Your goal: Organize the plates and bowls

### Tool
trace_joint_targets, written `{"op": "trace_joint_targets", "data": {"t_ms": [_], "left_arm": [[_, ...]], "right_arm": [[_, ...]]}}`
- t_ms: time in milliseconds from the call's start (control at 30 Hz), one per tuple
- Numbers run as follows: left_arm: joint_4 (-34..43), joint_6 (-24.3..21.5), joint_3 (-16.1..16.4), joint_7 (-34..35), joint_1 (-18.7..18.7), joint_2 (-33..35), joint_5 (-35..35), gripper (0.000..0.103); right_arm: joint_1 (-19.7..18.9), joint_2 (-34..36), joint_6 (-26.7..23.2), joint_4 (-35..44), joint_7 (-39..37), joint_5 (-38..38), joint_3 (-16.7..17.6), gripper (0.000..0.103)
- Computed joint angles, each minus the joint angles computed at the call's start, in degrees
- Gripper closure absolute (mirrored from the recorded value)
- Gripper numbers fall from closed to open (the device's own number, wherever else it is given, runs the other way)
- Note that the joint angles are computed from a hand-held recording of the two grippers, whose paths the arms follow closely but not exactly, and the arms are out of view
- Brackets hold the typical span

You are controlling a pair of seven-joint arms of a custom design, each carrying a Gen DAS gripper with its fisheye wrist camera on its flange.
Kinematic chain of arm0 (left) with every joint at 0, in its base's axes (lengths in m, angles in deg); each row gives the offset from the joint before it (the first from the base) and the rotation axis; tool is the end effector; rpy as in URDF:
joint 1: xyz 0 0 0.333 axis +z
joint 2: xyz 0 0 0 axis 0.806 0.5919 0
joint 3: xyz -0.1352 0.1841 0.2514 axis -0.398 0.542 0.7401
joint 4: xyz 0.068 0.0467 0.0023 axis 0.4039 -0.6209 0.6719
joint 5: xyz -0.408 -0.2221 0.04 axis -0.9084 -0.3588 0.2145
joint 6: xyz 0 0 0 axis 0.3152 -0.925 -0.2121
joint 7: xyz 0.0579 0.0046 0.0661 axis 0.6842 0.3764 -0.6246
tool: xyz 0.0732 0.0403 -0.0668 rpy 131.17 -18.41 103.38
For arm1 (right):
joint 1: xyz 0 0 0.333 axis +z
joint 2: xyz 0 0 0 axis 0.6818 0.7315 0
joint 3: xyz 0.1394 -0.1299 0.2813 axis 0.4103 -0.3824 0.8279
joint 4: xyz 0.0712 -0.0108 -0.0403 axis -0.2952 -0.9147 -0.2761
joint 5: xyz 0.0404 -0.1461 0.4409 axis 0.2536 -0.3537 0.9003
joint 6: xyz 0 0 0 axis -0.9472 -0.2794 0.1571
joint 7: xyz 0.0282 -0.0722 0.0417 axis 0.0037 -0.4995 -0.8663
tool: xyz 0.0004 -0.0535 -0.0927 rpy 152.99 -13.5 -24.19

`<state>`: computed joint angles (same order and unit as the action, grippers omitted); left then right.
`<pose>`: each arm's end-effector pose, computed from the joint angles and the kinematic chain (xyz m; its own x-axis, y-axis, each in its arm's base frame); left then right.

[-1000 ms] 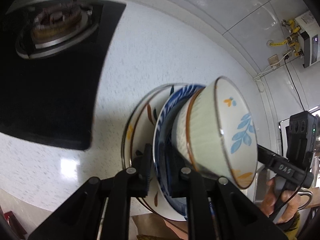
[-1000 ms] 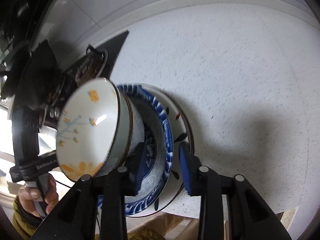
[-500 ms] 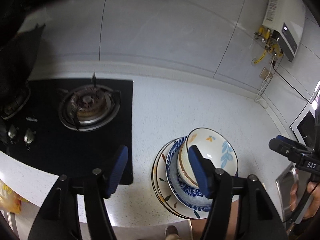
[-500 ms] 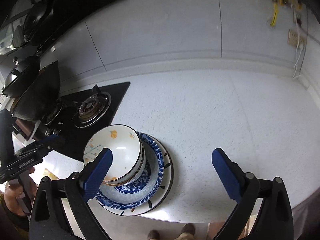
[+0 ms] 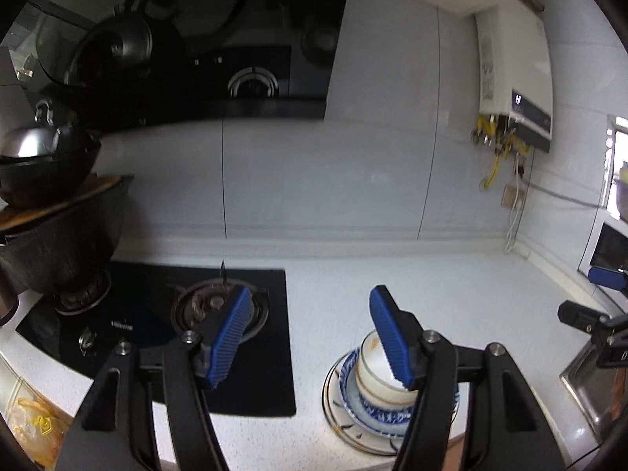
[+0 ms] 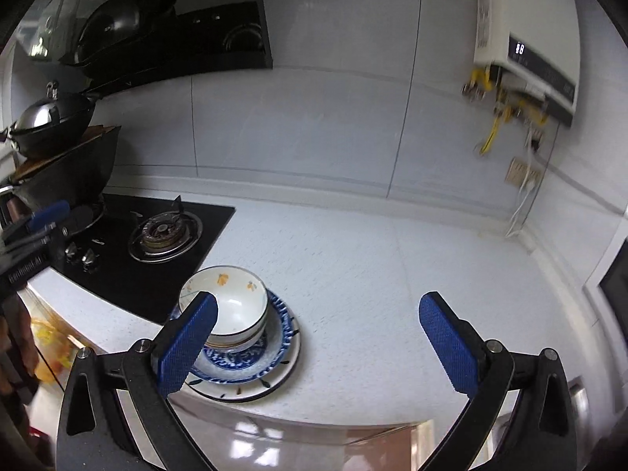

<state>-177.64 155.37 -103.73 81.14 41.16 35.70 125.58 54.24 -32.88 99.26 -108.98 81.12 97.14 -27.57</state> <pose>0.5726 -0.2918 0.6445 0.4369 -0.8971 0.0660 -0.2949 -0.2121 -0.9317 0.6792 0.1417 0.6691 0.5969 -0.7910 0.1342 -0.3538 -0.4096 -0.8408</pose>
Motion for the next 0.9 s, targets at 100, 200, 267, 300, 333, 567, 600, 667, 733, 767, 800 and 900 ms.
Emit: {"op": "trace_joint_targets", "data": {"t_ms": [100,200,267,300,333,567,600,667,733,767,800,900], "left_arm": [[-0.48,-0.55,-0.77,-2.79,-0.05,-1.38,3.79,0.041],[-0.5,-0.92,-1.54,-4.88,-0.08,-2.18,6.43,0.041],[-0.21,-1.91,-2.21,-5.75,-0.33,-2.38,7.44,0.041],[-0.18,-2.27,-2.46,-6.18,-0.45,-2.48,7.92,0.041],[0.02,-3.16,-2.92,-6.75,-0.67,-2.53,8.66,0.041],[2.06,-11.45,-5.63,-9.2,-3.28,-2.16,11.42,0.041],[2.62,-13.17,-6.09,-9.11,-3.83,-1.92,11.65,0.04],[3.37,-15.53,-6.64,-9.23,-4.9,-1.67,12.02,0.033],[4.26,-17.01,-7.11,-9.45,-6.0,-1.45,12.52,0.03],[4.4,-17.22,-7.11,-9.44,-6.43,-1.57,12.53,0.029],[4.78,-17.92,-7.43,-9.8,-6.96,-1.54,12.6,0.029],[5.31,-18.83,-7.86,-10.45,-8.33,-1.72,11.68,0.029]], "right_arm": [[0.98,-3.31,8.78,-4.52,-3.77,0.19,0.66,0.002],[2.32,-6.2,15.62,-7.66,-9.64,2.9,0.53,0.002],[3.76,-7.49,18.27,-8.69,-14.68,6.44,-0.12,0.002],[4.57,-8.15,18.92,-9.04,-17.37,8.65,-0.61,0.002],[5.28,-8.82,18.68,-9.2,-19.82,10.8,-1.21,0.001],[7.4,-11.35,12.35,-8.58,-33.3,25.31,-5.2,0.001],[6.94,-11.97,11.06,-9.03,-33.72,26.24,-5.29,0.001],[5.65,-12.22,6.93,-8.73,-32.9,27.05,-5.85,0.001],[4.24,-12.3,2.86,-8.41,-31.63,27.32,-6.37,0.001],[3.53,-12.1,0.72,-8.04,-30.86,27.53,-6.67,0.001],[2.91,-11.92,-1.15,-7.79,-30.43,28.01,-6.9,0.001],[1.21,-11.41,-7.23,-7.23,-29.85,31.04,-7.73,0.001]]}}
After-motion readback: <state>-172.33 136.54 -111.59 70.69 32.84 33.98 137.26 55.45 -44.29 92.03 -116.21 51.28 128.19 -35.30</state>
